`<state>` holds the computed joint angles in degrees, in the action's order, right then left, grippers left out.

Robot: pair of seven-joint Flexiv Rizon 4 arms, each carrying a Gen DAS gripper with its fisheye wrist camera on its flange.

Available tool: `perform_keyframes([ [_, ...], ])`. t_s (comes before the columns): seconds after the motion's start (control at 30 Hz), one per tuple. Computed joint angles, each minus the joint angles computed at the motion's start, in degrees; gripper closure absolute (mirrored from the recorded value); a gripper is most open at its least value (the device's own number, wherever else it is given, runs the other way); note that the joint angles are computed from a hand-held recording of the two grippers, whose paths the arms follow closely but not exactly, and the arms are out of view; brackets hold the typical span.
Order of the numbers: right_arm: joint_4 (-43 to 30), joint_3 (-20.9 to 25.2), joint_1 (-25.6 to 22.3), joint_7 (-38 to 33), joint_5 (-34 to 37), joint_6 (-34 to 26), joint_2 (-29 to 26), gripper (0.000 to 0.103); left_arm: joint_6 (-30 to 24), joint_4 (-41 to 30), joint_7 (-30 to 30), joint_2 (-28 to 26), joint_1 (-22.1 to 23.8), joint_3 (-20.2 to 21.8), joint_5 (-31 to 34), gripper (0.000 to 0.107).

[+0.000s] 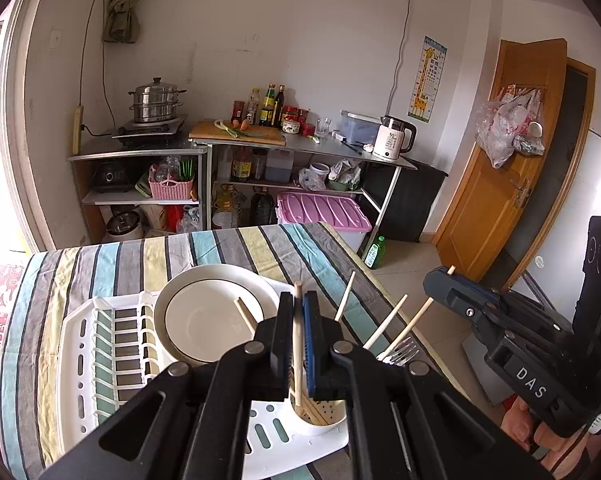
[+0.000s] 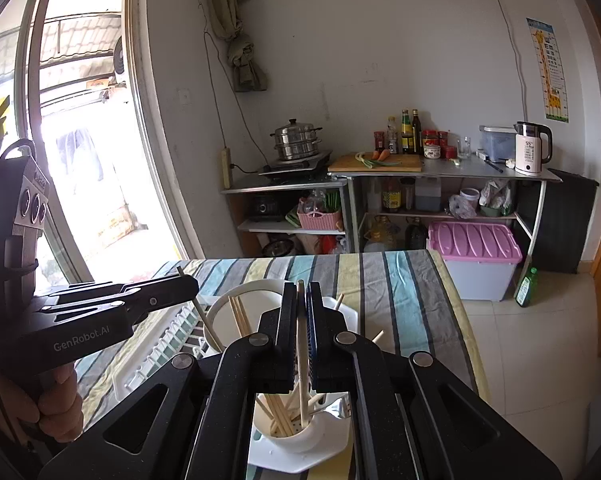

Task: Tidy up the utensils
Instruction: 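Open both tools to release the chopsticks into the cup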

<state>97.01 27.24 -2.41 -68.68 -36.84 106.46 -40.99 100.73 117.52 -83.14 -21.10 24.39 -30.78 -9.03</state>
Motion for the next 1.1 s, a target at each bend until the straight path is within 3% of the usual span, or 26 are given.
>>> perform_keyframes([
  [0.17,-1.0,0.9,-0.4,-0.6,0.3,-2.2,-1.6,0.099,0.1,-0.3,0.2,-1.3,-1.4,1.6,-0.2,0.101],
  [0.23,-1.2,1.2,-0.5,-1.3,1.1,-3.2,-2.0,0.099,0.5,0.0,-0.2,-1.5,0.0,0.2,0.1,0.101],
  [0.33,-1.6,1.2,-0.3,-2.7,3.1,-4.3,-2.3,0.099,0.0,-0.4,-0.8,-1.3,-2.1,3.1,-0.1,0.101],
  [0.4,-2.0,2.0,-0.9,-3.6,4.2,-5.0,-2.6,0.098,-0.3,-0.3,-0.9,-1.6,-1.1,2.3,-0.3,0.101],
  [0.67,-1.3,4.1,-2.0,-7.9,8.3,-7.8,-1.7,0.097,-0.7,-0.3,-1.0,-1.7,-3.9,5.7,-1.5,0.1],
  [0.77,-0.5,3.4,-1.3,-9.5,10.3,-7.2,-0.8,0.083,-0.3,0.1,-0.9,-1.5,-4.2,6.0,-1.3,0.1],
  [0.97,1.5,4.7,-2.7,-11.3,11.9,-6.3,0.4,0.082,1.0,2.3,-1.6,-0.2,-3.6,5.7,-0.1,0.091],
  [1.1,4.3,4.9,-3.5,-11.4,12.1,-4.6,1.9,0.082,2.7,5.0,-3.4,1.3,-1.8,4.4,1.5,0.09],
])
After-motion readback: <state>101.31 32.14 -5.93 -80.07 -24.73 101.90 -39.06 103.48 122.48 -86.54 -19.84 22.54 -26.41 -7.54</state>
